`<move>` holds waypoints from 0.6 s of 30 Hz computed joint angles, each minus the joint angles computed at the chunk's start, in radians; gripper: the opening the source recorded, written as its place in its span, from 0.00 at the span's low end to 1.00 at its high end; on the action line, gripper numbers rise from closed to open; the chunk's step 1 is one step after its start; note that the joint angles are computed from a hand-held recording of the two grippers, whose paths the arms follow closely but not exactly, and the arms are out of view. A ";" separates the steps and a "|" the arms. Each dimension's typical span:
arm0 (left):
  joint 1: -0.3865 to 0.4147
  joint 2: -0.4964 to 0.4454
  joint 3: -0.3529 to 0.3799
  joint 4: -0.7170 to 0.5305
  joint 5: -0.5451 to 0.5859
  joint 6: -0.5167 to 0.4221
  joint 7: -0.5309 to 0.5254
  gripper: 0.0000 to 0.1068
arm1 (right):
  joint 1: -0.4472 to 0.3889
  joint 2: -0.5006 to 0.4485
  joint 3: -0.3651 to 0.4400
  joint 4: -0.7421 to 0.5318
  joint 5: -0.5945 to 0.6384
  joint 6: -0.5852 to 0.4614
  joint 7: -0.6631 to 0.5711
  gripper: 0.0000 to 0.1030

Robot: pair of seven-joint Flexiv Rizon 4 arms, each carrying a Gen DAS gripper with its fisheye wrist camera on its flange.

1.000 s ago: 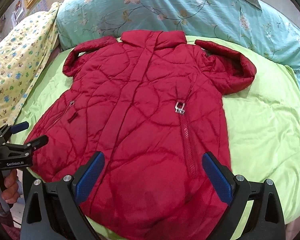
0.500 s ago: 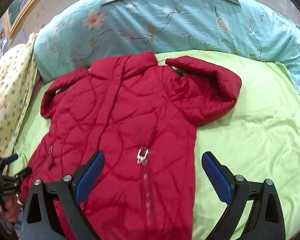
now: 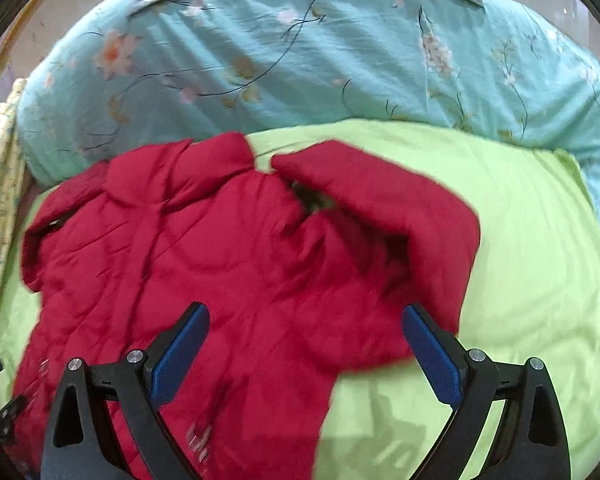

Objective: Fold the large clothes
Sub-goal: 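Move the right tool to the jacket's sleeve and close on it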

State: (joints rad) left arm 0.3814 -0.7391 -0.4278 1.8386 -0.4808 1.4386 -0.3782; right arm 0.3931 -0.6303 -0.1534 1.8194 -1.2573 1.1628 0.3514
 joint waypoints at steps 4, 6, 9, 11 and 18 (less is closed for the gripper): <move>-0.038 -0.018 0.038 -0.029 0.012 -0.020 -0.018 0.96 | -0.016 -0.077 0.006 -0.114 0.127 -0.107 -0.202 0.88; -0.057 -0.026 0.060 -0.044 0.019 -0.030 -0.028 0.96 | -0.030 -0.119 0.010 -0.167 0.201 -0.127 -0.298 0.83; -0.081 -0.038 0.087 -0.061 0.029 -0.036 -0.042 0.96 | -0.043 -0.169 0.014 -0.228 0.312 -0.150 -0.410 0.77; -0.085 -0.043 0.092 -0.069 0.033 -0.041 -0.046 0.96 | -0.036 -0.180 -0.006 -0.228 0.346 -0.137 -0.425 0.54; -0.075 -0.050 0.084 -0.079 0.029 -0.046 -0.050 0.96 | 0.056 -0.102 -0.154 -0.107 0.240 0.039 -0.211 0.13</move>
